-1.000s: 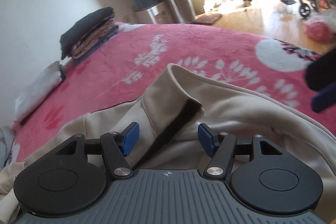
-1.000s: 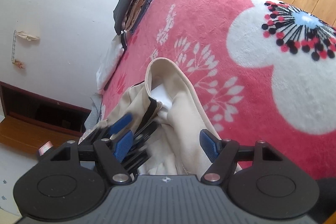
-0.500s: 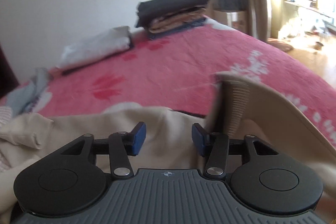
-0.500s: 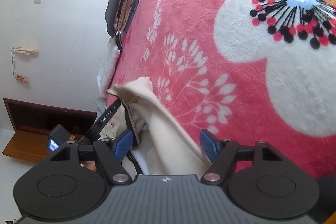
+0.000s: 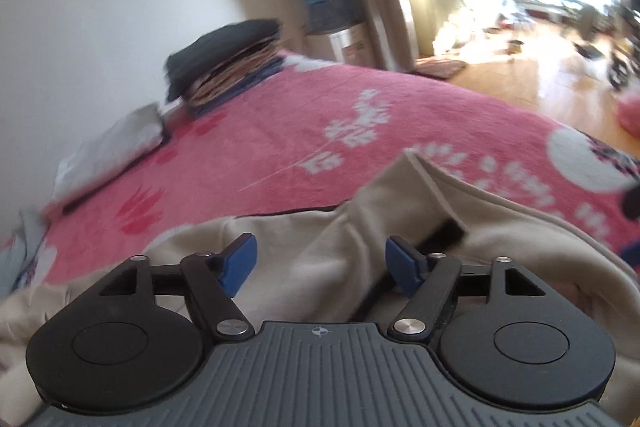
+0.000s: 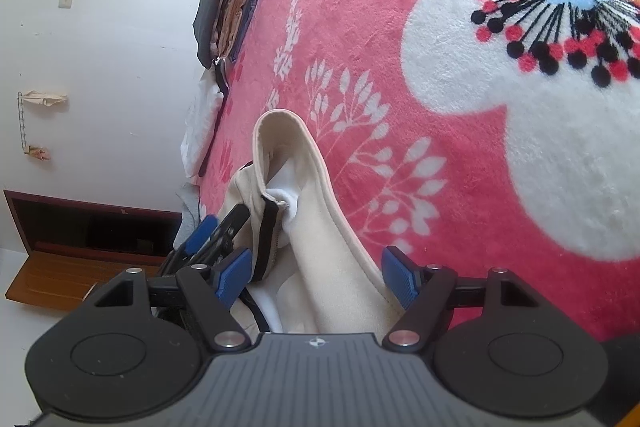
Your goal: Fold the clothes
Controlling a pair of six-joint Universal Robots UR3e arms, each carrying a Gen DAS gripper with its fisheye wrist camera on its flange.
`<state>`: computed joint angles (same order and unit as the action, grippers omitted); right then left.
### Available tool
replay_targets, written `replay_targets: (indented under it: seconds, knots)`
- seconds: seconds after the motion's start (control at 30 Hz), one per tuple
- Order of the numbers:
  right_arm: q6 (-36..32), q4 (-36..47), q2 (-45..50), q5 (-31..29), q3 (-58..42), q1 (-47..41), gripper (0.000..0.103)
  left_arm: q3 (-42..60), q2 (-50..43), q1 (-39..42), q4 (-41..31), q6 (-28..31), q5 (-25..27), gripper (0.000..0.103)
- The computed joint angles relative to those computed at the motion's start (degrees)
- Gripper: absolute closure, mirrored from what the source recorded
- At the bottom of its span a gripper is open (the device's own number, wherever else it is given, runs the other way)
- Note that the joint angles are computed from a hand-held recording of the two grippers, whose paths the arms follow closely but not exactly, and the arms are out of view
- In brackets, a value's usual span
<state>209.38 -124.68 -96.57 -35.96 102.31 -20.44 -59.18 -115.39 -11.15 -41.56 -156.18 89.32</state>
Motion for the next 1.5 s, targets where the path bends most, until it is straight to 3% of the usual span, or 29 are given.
replay_targets:
  seconds: [0.13, 0.37, 0.5, 0.6, 0.7, 0.77, 0.83, 0.9, 1.0, 1.17, 1.3, 1.43, 1.5]
  knots:
    - [-0.4, 0.1, 0.4, 1.0, 0.3, -0.3, 0.027, -2.3, -0.6, -2.9, 2.7, 6.3, 1.7, 0.027]
    - [-0.2, -0.4, -0.1, 1.7, 1.1, -0.8, 0.027, 11.2, -14.0, -7.9, 0.1, 5.8, 9.0, 0.025]
    - [0.2, -0.9, -0.2, 2.1, 1.6, -1.0, 0.027, 12.5, -16.8, -8.8, 6.6, 5.3, 16.8, 0.028]
    - [0.6, -1.2, 0.0, 2.4, 1.9, -1.1, 0.027, 14.8, -17.2, -6.9, 4.4, 3.2, 17.7, 0.030]
    - [0.6, -1.4, 0.7, 2.4, 1.7, -1.0, 0.027, 13.0, -16.9, -5.6, 4.8, 7.6, 15.8, 0.032]
    - [0.4, -1.2, 1.0, 2.3, 1.5, -0.9, 0.027, 10.2, -16.1, -5.1, 7.6, 11.2, 13.9, 0.045]
    - [0.4, -1.3, 0.9, 1.7, 1.5, -0.8, 0.027, 9.8, -15.9, -5.2, 9.6, 12.3, 13.0, 0.076]
    - [0.4, -1.3, 0.7, 0.9, 1.4, -0.7, 0.027, 11.7, -16.1, -4.9, 11.0, 9.4, 13.7, 0.083]
    - [0.1, -1.4, 0.9, -0.8, 0.4, 0.1, 0.027, 14.9, -15.1, -3.4, 10.7, 4.5, 13.0, 0.086]
    - [-5.1, 0.8, 1.9, -6.6, -5.0, 4.4, 0.027, 16.7, -9.6, 0.2, 8.0, -1.1, 10.9, 0.087]
    - [-9.8, 0.7, 3.0, -16.8, -11.7, 12.2, 0.027, 16.8, -4.9, 2.7, 6.0, -3.5, 9.6, 0.087]
    - [-13.4, -5.9, 3.7, -26.1, -15.7, 21.4, 0.026, 15.9, -1.0, 4.7, 5.6, -5.7, 8.1, 0.088]
    - [-14.6, -8.6, 6.1, -29.5, -18.9, 26.3, 0.018, 15.7, 0.8, 5.6, 5.4, -6.9, 7.3, 0.088]
